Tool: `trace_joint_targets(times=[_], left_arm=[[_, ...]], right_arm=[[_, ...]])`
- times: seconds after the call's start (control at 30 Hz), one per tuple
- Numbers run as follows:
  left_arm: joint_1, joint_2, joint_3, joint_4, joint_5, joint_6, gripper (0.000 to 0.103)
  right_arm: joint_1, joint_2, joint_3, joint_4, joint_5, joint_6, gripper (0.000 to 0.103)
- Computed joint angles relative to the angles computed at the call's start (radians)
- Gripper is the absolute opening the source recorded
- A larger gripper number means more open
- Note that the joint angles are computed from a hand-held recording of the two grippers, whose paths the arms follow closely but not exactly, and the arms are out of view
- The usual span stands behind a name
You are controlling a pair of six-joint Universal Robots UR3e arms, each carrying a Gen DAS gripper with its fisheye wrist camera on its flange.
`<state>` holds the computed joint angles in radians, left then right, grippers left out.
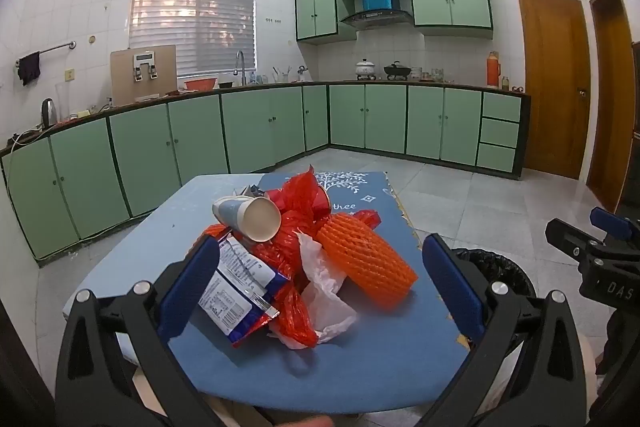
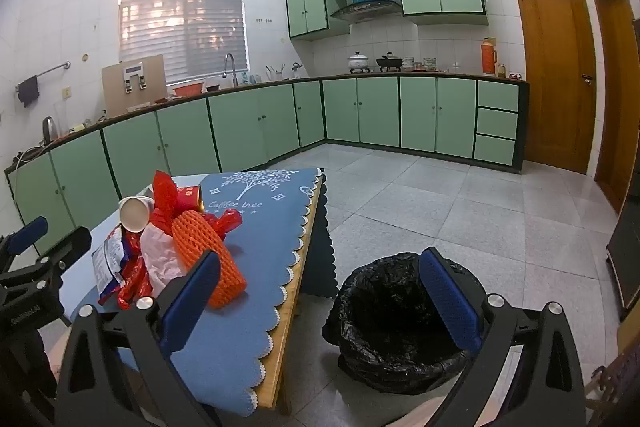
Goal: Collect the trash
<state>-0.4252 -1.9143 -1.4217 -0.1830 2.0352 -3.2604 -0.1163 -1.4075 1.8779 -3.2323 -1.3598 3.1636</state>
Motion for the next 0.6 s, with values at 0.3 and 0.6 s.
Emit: trace_joint_targets(times=[0.3,0.6], left_arm=[[-0.005,-0.005,0.001,0.012,0.008,-0.001,0.098],[-0.002,0.042,-0.055,0.018,0.008,-0.001,0.098]], right_arm=[[-0.001,-0.001,0.002,-0.002,0.002,0.002,0.097],[-0.007,-0.019,-0.002,0.013,0.009,0.006,0.097]])
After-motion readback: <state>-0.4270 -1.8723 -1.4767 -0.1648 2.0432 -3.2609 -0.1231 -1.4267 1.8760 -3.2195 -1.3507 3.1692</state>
